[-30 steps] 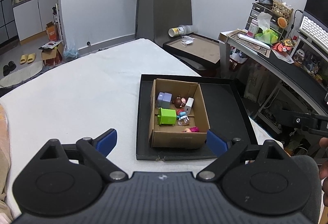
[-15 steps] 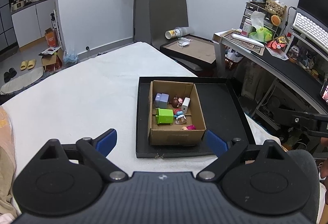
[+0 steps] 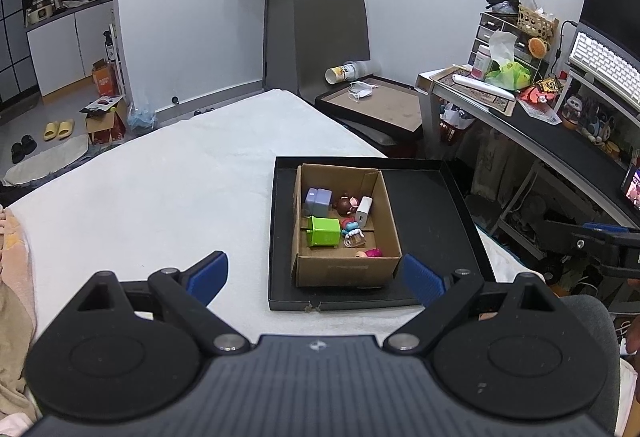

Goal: Organize rigid objects

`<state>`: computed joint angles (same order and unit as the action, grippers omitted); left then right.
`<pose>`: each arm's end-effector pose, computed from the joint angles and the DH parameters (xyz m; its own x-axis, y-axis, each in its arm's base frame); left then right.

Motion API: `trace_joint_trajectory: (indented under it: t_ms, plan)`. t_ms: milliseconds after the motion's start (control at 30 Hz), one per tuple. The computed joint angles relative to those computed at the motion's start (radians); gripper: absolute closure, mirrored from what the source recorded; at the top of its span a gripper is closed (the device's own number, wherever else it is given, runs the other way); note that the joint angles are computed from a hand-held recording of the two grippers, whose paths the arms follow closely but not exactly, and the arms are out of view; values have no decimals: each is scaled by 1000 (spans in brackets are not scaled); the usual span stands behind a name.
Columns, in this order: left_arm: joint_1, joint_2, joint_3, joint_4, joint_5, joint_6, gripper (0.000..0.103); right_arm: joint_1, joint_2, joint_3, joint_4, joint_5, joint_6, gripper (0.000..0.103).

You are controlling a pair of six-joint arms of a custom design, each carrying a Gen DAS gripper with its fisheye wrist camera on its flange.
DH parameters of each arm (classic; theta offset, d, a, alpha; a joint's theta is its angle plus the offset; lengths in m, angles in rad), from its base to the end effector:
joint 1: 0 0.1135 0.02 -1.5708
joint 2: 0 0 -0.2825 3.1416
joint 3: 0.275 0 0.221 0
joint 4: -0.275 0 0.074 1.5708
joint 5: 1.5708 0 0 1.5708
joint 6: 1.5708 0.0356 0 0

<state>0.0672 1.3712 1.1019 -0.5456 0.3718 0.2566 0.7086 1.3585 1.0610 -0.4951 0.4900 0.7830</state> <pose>0.2588 0.0045 0.3137 -0.6550 0.1929 -0.7306 0.3643 0.9277 -0.0816 0.2048 0.1535 0.3096 -0.6114 0.2957 -0.7340 0.1523 0.9542 0.2576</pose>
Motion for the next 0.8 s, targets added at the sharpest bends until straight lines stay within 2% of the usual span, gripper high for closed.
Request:
trace_joint_trajectory:
  t_ms: [800]
  plan:
    - [36, -41, -35, -11, 33, 27, 9, 44, -9, 0, -26, 47, 25, 0]
